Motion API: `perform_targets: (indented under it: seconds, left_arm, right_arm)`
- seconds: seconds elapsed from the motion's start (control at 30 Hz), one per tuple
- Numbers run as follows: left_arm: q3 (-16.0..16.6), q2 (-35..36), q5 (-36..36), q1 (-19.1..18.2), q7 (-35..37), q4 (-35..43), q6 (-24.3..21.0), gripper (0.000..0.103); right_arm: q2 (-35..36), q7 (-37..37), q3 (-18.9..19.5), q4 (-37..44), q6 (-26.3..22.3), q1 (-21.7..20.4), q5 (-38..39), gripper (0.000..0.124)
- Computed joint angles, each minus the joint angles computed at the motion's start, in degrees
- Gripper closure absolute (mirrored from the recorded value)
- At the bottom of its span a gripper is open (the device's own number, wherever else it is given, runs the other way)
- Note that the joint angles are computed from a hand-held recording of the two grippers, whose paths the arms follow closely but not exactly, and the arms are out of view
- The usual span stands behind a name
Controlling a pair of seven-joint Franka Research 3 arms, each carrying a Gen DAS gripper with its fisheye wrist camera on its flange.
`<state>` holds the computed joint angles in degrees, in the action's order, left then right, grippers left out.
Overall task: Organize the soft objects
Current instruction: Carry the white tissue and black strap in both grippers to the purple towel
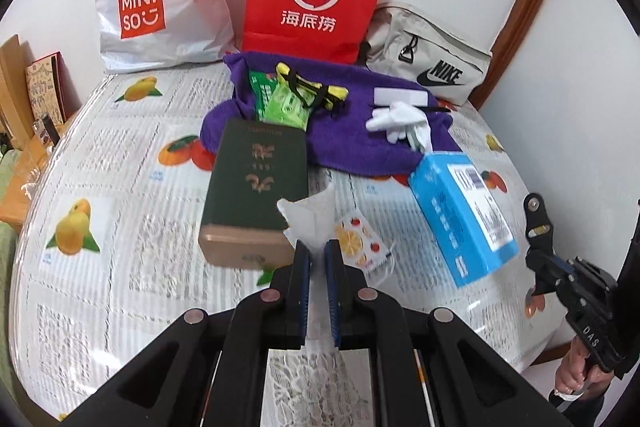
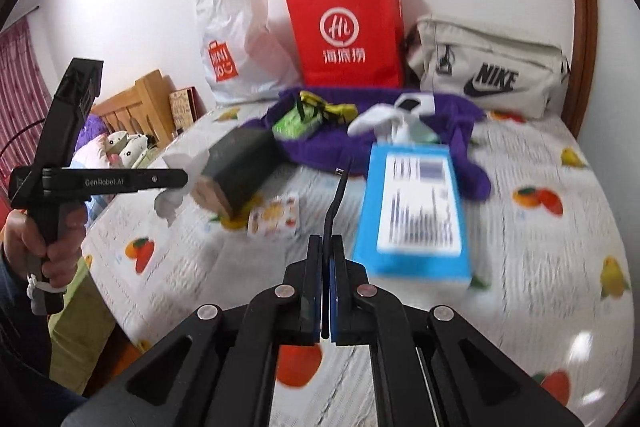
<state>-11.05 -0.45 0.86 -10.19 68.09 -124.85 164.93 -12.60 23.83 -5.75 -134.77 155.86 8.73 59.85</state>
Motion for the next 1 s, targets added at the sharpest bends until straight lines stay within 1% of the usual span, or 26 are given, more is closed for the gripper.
perform_targets:
  seconds: [0.1, 0.23, 0.43, 0.53, 0.7, 1.0]
  left_arm:
    - [0.1, 1.3, 1.6, 0.2, -1.1, 2.2, -0.9, 0.094]
    - [-0.1, 3.6, 1.7, 0.7, -1.1, 5.7, -2.5, 0.094]
    - [-0.3, 6.4, 3.0, 1.2, -1.4, 10.2, -4.1, 0.094]
    - [-0.4, 8.0, 3.3, 1.6, -1.5, 12.5, -4.6, 0.094]
    - [-0.5, 11.6, 3.6, 2.1, -1.6, 17.5, -6.4, 0.094]
    - [-0.6, 18.8, 4.2, 2.9, -1.5, 27.2, -9.5, 0.094]
  right_arm:
    - [2.1, 0.3, 0.1, 3.0, -0.1, -0.1, -0.1, 0.121]
    - [5.3, 1.5, 0.6, 7.3, -0.3, -0.9, -0.5, 0.121]
    - [9.7, 4.9, 1.9, 12.6, -0.2, -2.8, -4.1, 0.121]
    - [12.5, 8.6, 2.4, 15.9, -0.6, -3.8, -7.4, 0.121]
    - [16.6, 11.6, 3.4, 21.0, -1.2, -5.4, -9.9, 0.121]
    - [26.1, 17.6, 5.3, 32.5, -4.8, -8.5, -14.8, 0.121]
